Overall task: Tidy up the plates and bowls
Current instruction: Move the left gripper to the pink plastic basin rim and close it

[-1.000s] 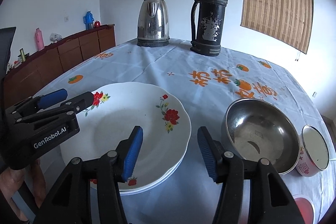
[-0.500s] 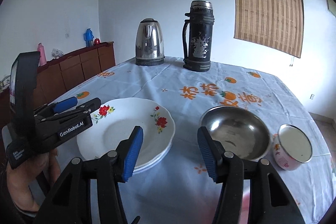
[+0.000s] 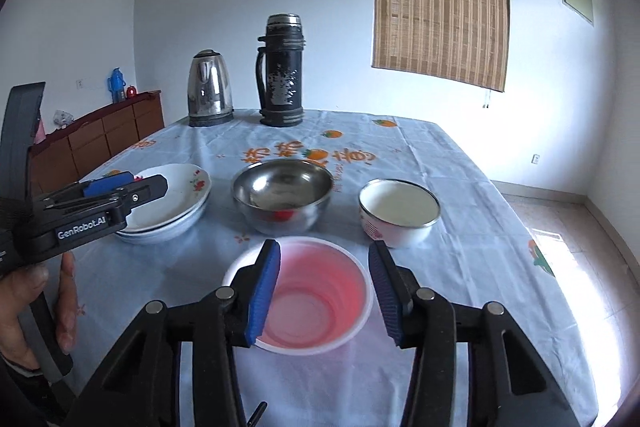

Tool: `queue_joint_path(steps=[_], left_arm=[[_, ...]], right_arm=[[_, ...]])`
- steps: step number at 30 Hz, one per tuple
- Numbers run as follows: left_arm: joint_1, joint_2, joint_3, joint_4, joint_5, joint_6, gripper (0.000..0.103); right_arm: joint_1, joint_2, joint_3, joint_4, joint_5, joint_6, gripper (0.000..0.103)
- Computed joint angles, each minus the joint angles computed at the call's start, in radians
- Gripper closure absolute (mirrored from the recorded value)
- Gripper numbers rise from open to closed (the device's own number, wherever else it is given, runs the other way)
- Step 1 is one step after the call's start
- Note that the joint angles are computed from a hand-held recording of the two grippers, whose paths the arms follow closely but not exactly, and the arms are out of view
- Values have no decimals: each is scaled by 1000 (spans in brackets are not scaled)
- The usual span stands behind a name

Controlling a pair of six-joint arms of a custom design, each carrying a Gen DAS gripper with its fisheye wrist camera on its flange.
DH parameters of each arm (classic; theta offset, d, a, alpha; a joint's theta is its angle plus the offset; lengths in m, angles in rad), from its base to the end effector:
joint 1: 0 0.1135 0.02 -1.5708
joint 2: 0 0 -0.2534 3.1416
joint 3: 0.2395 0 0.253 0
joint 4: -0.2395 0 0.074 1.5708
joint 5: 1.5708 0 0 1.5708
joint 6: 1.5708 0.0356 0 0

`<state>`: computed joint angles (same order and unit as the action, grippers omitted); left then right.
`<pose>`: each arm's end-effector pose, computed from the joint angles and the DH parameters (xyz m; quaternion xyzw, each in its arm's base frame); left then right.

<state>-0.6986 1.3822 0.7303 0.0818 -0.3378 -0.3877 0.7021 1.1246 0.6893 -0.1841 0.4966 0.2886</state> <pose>0.2334 -0.1806 0.2029 0.0542 0.8670 -0.1182 0.4811 0.1977 0.1450 0.2317 -0.0667 0.8665 0.0188 0.4944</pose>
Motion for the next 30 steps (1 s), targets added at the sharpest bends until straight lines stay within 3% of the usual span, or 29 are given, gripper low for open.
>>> queue_joint_path(steps=[12,18,24,27,30], left_arm=[[-96,162,109,-32,71,-46,43],[-100,218,141,-46,99,-61,54],[-100,256,160,-49,122,-72,55],[-98,281,175,-52,149,-75,68],[-103,301,187,-51,161,-71,74]], right_arm=[[-149,-40,-95,26,-147,-8,64],[-189,14,-103,68,-210,-8,71],[-199,52,-116,105,-246,-1,73],[-199,59,-119,112,-246,-2,77],[-201,70,-115,116,-251,-5,84]])
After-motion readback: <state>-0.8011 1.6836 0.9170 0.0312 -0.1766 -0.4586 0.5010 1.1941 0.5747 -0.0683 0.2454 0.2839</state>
